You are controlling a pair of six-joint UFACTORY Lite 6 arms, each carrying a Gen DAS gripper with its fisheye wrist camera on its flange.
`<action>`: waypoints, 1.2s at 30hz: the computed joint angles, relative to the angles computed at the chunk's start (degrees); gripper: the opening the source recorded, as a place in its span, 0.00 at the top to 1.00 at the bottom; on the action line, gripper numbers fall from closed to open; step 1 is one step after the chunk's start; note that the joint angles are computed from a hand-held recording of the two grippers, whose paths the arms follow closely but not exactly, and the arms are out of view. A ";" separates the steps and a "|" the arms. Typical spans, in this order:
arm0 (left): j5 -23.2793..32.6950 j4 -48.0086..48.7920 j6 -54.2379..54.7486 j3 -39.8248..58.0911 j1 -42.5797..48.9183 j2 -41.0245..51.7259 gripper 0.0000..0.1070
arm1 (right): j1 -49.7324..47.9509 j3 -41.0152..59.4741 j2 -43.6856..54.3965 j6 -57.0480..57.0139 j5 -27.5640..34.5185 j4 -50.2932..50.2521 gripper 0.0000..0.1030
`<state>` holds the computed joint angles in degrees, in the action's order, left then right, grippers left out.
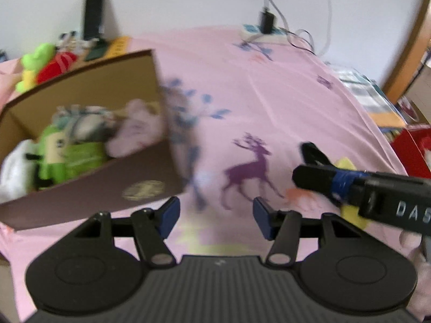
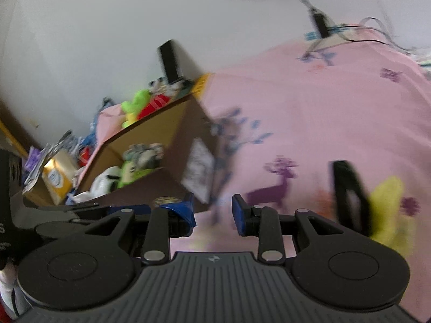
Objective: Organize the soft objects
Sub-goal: 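Move the right gripper back to the pile toward the black cloth, then grasp the black cloth with the right gripper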
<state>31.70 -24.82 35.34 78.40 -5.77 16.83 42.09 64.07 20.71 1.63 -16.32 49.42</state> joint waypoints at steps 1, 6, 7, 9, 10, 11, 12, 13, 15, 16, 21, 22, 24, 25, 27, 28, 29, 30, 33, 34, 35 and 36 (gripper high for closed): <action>-0.23 0.13 -0.42 -0.12 -1.22 0.39 0.46 | -0.66 -2.73 -1.80 1.57 -0.51 -0.87 0.87; -1.36 0.58 -1.93 -0.07 -7.22 2.59 0.46 | -4.04 -12.72 -7.69 7.98 -2.10 -4.86 0.87; -1.40 -0.42 -1.26 0.17 -8.16 3.21 0.46 | -4.68 -14.40 -8.58 8.82 -2.38 -5.23 0.87; -0.83 -3.57 1.06 1.01 -9.62 4.75 0.46 | -6.07 -16.57 -9.51 11.89 -2.58 -7.90 0.87; -0.21 -4.89 2.10 2.01 -10.16 5.96 0.46 | -6.77 -17.45 -9.85 13.23 -2.62 -9.26 0.87; 0.32 -6.21 3.18 2.60 -10.73 6.91 0.46 | -7.38 -18.06 -10.03 13.91 -2.70 -10.14 0.87; 0.43 -7.28 3.83 2.94 -11.43 7.73 0.46 | -8.07 -18.46 -10.09 14.60 -2.69 -11.29 0.87; 0.56 -8.18 4.37 3.51 -12.08 8.77 0.46 | -8.73 -18.58 -9.84 15.10 -2.57 -12.37 0.87; 0.36 -9.38 4.84 4.55 -13.20 10.63 0.46 | -10.26 -18.59 -9.04 16.88 -2.20 -15.35 0.86; 0.39 -10.03 5.05 5.40 -13.60 11.79 0.46 | -11.17 -18.38 -8.44 18.77 -1.97 -17.97 0.86; 3.82 -10.78 3.20 12.70 -14.73 19.10 0.46 | -15.38 -14.88 -4.40 25.63 0.81 -30.07 0.86; 4.14 -10.49 2.56 13.77 -15.02 20.09 0.46 | -16.27 -13.75 -3.21 27.78 1.57 -33.53 0.86; 4.99 -10.54 1.83 16.28 -15.43 22.35 0.45 | -18.02 -11.82 -0.98 33.95 2.61 -41.48 0.86; 5.72 -10.80 1.67 17.82 -15.51 23.70 0.45 | -18.83 -10.83 0.17 37.60 3.03 -45.81 0.86; 6.70 -10.48 0.54 20.57 -15.72 26.04 0.45 | -20.19 -8.88 2.44 44.29 3.73 -53.73 0.86; 7.02 -10.26 -0.06 21.87 -15.82 27.13 0.45 | -20.57 -7.83 3.46 46.11 4.42 -56.04 0.86; 7.25 -10.28 -0.30 22.81 -15.85 27.91 0.45 | -20.90 -6.94 4.44 48.24 4.81 -58.65 0.86; 7.27 -10.28 -0.62 23.67 -15.93 28.58 0.45 | -21.27 -6.40 5.19 51.37 4.76 -62.21 0.86; 7.37 -11.26 -0.19 25.36 -15.78 29.93 0.45 | -22.22 -4.68 7.42 60.87 4.41 -72.46 0.86; 7.82 -11.48 -0.19 26.26 -15.68 30.59 0.47 | -22.41 -4.19 8.10 62.93 4.27 -74.53 0.86; 7.94 -11.72 -0.05 26.75 -15.67 30.97 0.51 | -22.57 -3.77 8.74 64.76 4.06 -76.24 0.87; 8.09 -11.96 0.28 27.16 -15.68 31.22 0.51 | -22.67 -3.95 8.93 64.20 3.07 -75.54 0.87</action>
<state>39.79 -36.78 35.62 105.56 -21.46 48.05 19.42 60.11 29.65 65.82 -13.25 -26.12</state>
